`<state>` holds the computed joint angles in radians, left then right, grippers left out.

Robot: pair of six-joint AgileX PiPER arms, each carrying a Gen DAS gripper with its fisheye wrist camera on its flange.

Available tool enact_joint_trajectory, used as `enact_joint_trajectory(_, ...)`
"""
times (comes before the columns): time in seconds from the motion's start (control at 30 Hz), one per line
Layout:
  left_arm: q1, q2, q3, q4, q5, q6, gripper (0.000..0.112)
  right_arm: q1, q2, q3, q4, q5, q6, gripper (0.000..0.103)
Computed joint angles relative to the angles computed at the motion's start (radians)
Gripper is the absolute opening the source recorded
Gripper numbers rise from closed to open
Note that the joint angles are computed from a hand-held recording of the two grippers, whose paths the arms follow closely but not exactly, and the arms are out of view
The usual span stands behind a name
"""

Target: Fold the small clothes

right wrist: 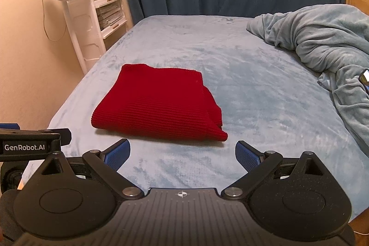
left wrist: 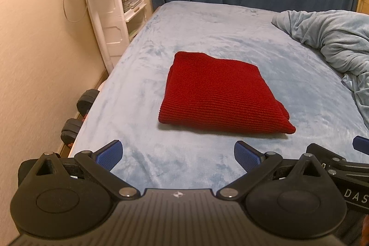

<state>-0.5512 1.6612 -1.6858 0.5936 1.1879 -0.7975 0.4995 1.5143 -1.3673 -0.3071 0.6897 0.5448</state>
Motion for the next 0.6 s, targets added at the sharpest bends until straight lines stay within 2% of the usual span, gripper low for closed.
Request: enact_joint_trajectory(0.6, -0.002, 0.016, -0.023, -0.004, 0.013, 0.011, 0.103, -0.015, 0.004, -0.005, 0.024, 0.0, -0.045, 0.098)
